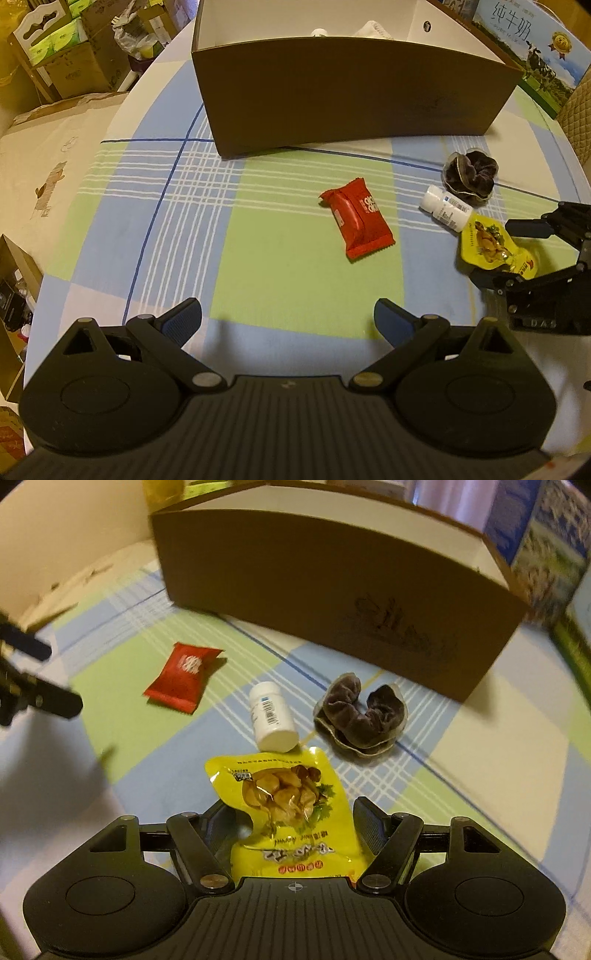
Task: Organize objects
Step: 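Reach the right tool to the yellow snack pack while the left tool approaches the red candy, then grasp the yellow snack pack with the right tool while the left tool grasps the red candy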
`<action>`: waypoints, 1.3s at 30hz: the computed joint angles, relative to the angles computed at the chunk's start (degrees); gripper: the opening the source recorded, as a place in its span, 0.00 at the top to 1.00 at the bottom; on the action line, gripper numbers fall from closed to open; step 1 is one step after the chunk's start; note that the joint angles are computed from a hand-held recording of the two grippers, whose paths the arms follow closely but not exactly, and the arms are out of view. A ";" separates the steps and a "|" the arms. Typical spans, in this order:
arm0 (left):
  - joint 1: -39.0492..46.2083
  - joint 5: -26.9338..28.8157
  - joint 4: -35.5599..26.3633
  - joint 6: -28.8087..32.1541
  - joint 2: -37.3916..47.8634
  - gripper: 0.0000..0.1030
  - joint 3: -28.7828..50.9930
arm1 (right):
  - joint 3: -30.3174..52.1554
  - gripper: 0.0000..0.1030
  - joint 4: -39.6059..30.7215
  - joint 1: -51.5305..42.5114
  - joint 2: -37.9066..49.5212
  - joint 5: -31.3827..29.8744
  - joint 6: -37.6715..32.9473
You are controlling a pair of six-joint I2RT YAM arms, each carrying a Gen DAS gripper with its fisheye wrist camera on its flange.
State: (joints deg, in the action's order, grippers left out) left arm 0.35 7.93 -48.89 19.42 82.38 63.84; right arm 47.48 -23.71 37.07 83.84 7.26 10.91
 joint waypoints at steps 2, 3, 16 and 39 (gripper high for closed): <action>-0.36 -0.04 0.35 -0.28 0.93 0.04 0.45 | -0.18 0.35 0.38 -1.27 0.02 -1.87 0.95; -0.57 -0.10 0.47 -0.45 1.33 0.04 0.64 | -0.52 0.35 0.78 -1.54 -0.21 -2.19 1.36; -3.98 -0.24 2.09 -1.23 6.64 0.05 2.74 | -3.74 0.43 -1.68 0.09 -5.53 0.45 6.42; -11.49 -0.80 11.83 -4.30 12.91 0.39 4.38 | -9.84 0.43 -9.79 -7.56 -17.35 4.82 14.09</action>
